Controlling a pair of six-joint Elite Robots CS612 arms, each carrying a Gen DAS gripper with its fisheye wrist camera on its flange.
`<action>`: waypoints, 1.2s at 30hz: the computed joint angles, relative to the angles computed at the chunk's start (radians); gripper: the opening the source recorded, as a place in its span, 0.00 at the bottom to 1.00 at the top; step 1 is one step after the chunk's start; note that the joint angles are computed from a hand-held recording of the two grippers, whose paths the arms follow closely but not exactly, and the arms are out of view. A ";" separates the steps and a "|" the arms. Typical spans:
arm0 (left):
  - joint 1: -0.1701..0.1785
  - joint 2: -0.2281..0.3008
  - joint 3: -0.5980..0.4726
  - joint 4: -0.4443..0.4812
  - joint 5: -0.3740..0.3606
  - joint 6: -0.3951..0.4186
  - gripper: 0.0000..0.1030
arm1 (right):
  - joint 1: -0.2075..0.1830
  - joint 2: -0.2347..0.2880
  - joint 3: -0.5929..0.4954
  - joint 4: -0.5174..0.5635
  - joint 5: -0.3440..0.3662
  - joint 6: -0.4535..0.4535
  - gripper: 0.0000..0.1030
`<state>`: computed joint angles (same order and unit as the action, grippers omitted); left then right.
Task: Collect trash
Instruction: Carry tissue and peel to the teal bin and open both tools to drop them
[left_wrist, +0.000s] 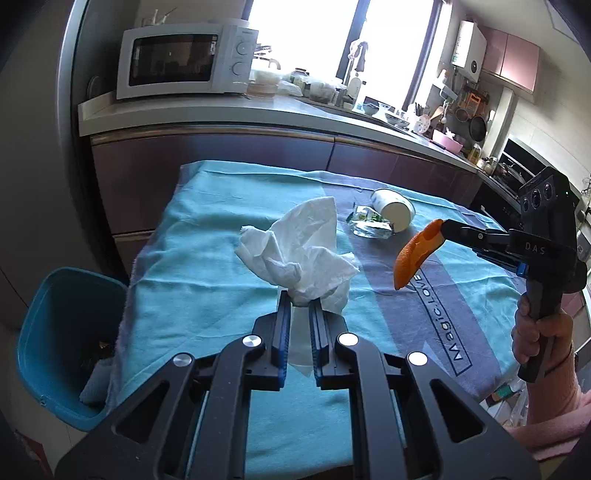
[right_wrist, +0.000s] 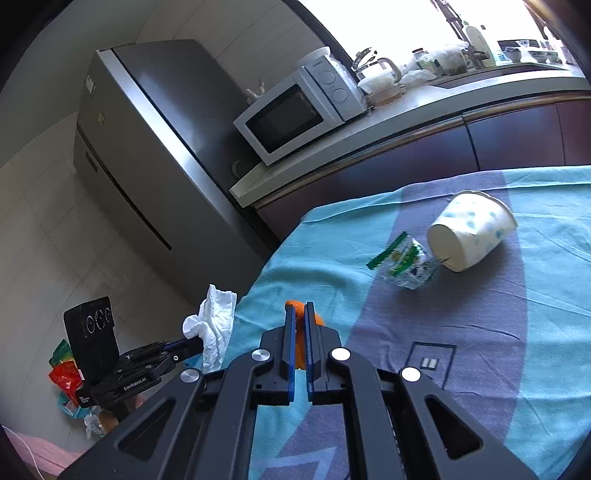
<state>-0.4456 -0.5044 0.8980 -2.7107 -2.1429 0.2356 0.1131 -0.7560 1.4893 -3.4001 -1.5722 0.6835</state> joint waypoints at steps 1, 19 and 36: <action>0.003 0.000 0.001 -0.008 0.007 -0.008 0.10 | 0.001 0.008 -0.018 0.009 0.013 -0.007 0.03; 0.089 0.051 -0.083 -0.045 0.226 -0.189 0.10 | 0.026 0.212 -0.470 0.286 0.264 -0.160 0.03; 0.116 0.162 -0.260 0.127 0.315 -0.247 0.11 | 0.057 0.440 -0.929 0.658 0.343 -0.225 0.03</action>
<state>-0.3293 -0.3420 0.6377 -2.5836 -1.8277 -0.0117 0.1705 -0.3163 0.5598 -2.7421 -1.2289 0.4581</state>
